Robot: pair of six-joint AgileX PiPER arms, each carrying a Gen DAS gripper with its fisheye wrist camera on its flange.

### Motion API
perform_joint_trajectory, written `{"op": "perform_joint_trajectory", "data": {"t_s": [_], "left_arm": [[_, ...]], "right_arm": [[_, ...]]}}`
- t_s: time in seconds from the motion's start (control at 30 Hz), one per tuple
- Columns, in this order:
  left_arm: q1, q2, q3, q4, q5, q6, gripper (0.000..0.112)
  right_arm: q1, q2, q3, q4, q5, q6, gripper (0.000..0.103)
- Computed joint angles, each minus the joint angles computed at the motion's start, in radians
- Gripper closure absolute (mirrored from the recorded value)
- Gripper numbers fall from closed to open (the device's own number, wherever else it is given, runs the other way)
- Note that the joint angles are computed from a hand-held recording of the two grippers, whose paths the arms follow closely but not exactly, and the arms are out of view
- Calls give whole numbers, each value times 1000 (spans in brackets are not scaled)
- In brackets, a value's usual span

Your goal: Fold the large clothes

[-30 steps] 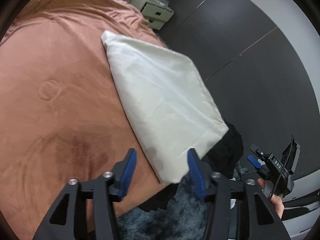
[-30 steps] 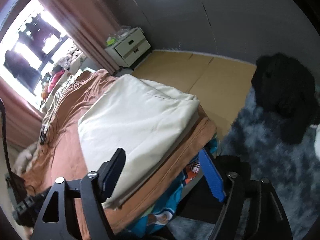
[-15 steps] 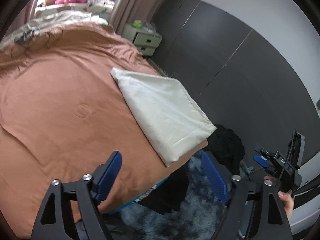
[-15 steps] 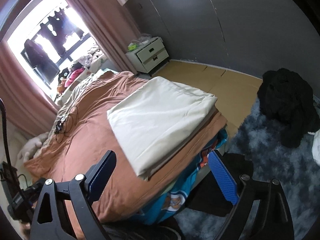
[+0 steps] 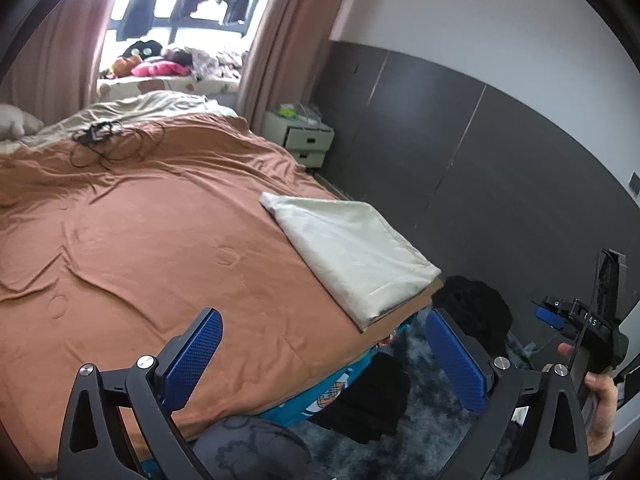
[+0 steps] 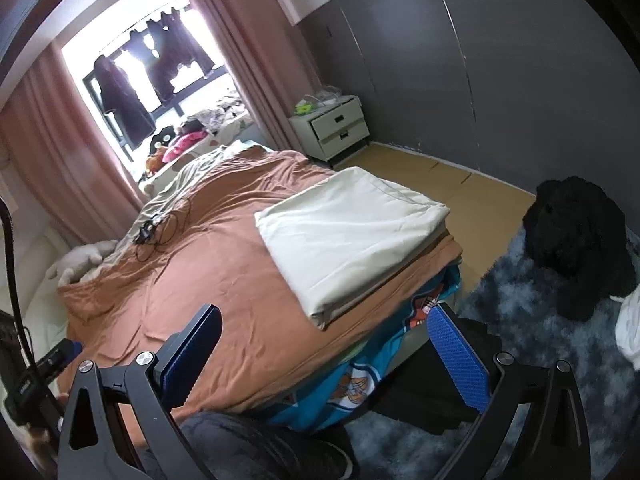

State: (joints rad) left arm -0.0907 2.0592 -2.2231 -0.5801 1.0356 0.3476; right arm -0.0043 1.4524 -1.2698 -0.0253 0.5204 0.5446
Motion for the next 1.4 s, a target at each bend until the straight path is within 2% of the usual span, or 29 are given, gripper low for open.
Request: {"op": "perform_joint_trajectory", "data": {"t_s": [0.2, 0.37, 0.5, 0.73, 0.9, 1.0, 1.2, 1.4], "left_arm": [[41, -198, 303, -55, -129, 136, 10], [101, -360, 515, -135, -190, 250, 10], [144, -499, 689, -170, -248, 345, 10], [228, -648, 884, -270, -280, 483, 10], [284, -727, 1002, -326, -288, 562, 10], [317, -753, 1041, -329, -264, 563, 10], [378, -833, 1172, -402, -304, 630, 10], [413, -890, 1270, -418, -340, 669, 10]], "right_arm": [[72, -92, 99, -74, -36, 73, 0], [125, -144, 178, -147, -53, 131, 0], [197, -201, 246, -276, -50, 258, 0], [329, -283, 350, -481, -52, 487, 0], [455, -299, 390, -694, 2, 700, 0], [548, -294, 409, -844, 59, 849, 0], [651, -253, 428, -958, 119, 984, 0], [749, -224, 471, -1072, 139, 1137, 0]]}}
